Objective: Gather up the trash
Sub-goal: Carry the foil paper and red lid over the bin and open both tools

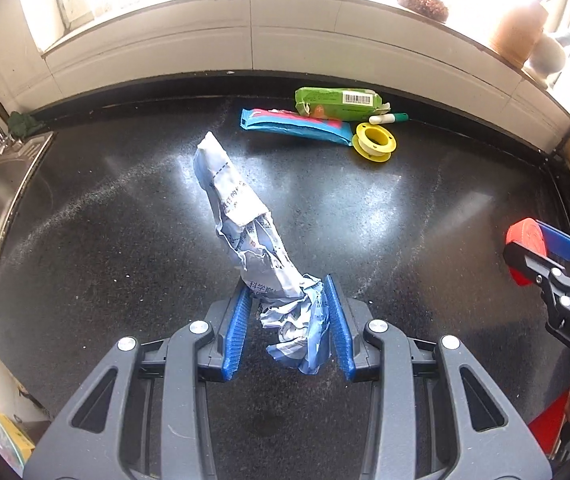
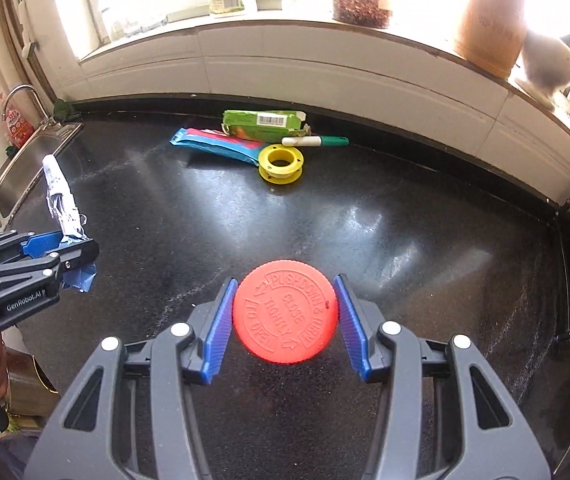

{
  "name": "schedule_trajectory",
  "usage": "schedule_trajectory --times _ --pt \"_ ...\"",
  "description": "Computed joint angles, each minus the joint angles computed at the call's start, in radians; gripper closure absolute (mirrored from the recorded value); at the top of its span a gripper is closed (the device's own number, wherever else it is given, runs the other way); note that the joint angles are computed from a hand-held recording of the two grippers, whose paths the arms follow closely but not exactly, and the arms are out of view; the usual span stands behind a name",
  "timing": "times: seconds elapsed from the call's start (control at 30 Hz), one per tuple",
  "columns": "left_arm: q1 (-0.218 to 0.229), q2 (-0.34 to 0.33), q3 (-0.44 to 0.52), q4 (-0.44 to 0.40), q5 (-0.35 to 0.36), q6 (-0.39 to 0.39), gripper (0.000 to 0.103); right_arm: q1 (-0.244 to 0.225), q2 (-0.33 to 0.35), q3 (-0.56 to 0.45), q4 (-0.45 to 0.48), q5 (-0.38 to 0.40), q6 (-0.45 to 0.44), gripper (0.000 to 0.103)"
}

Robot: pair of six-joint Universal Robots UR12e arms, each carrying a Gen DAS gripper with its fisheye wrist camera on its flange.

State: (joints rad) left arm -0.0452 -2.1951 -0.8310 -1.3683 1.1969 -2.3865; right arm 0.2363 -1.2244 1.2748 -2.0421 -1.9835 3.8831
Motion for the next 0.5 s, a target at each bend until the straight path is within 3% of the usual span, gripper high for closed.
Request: schedule_trajectory --times 0.23,0.5 --pt "0.034 0.014 -0.013 0.071 -0.015 -0.049 0.066 0.008 0.053 -0.090 -0.029 0.022 -0.108 0.054" --pt "0.119 0.046 -0.056 0.213 0.030 -0.169 0.066 0.036 0.242 -0.384 -0.039 0.179 -0.356 0.054"
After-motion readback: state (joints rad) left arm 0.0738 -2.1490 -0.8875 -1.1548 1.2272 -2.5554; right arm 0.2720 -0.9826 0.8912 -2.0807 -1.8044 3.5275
